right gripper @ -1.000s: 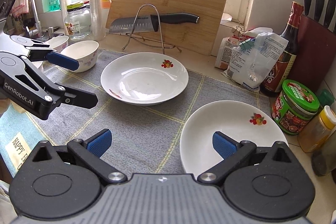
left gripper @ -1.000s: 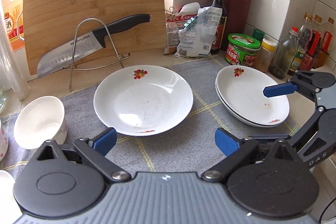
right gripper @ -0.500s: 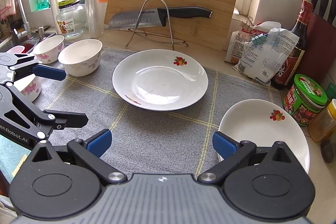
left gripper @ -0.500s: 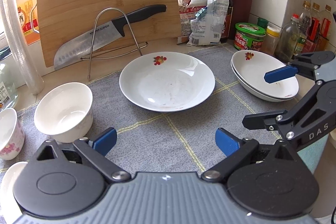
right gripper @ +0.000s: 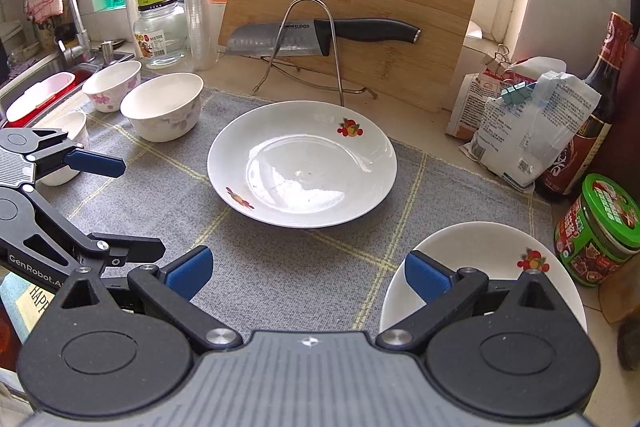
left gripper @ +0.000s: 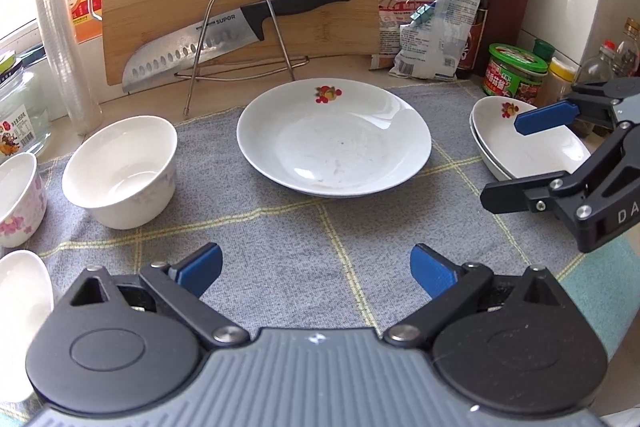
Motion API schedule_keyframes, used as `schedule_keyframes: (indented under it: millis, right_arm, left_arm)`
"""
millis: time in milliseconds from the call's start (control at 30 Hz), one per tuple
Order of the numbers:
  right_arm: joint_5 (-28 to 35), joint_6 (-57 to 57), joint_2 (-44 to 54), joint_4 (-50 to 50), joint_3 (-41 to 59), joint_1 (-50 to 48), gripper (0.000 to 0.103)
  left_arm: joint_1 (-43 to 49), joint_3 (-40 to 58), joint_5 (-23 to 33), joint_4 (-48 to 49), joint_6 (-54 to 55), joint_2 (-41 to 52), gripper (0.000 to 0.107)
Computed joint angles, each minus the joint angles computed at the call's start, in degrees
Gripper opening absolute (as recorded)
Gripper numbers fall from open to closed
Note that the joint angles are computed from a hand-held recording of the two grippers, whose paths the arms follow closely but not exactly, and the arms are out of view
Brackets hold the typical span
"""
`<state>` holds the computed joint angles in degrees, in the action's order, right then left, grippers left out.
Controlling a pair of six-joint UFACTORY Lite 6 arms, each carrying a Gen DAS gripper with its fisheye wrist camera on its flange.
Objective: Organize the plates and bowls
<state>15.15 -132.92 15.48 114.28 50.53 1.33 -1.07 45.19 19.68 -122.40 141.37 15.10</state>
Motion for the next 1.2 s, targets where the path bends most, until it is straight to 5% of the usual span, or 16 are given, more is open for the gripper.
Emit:
schedule_keyframes:
  millis: [100, 300, 633, 1000, 1200]
  right_arm:
    - [3.80, 7.47, 2.29, -11.54, 2.93, -3.44, 0.103]
    - [7.37, 17.60, 7.22, -22.98, 9.65, -6.52, 0.103]
    - [3.35, 34.63, 14.60, -34.33, 20.15, -4.18, 0.103]
    - [4.16, 62.71, 27.38, -58.66, 37.81, -2.44, 0.103]
    - [8.04, 72.19, 34.34, -68.43, 47.68, -2.18, 0.103]
  left_arm:
    - [-3.26, -0.45, -3.12, -12.69, 8.83, 0.26, 0.100]
    - [-5.05, 1.19, -4.76, -19.98, 14.98, 2.89, 0.100]
    - [-2.80, 13.93, -2.79, 0.58, 2.73, 14.84, 0.100]
    - [-1.03, 28.52, 0.18, 26.54, -17.76, 26.46, 0.100]
    - [-0.73, 30.92, 1.98, 26.68, -16.58, 28.58, 0.102]
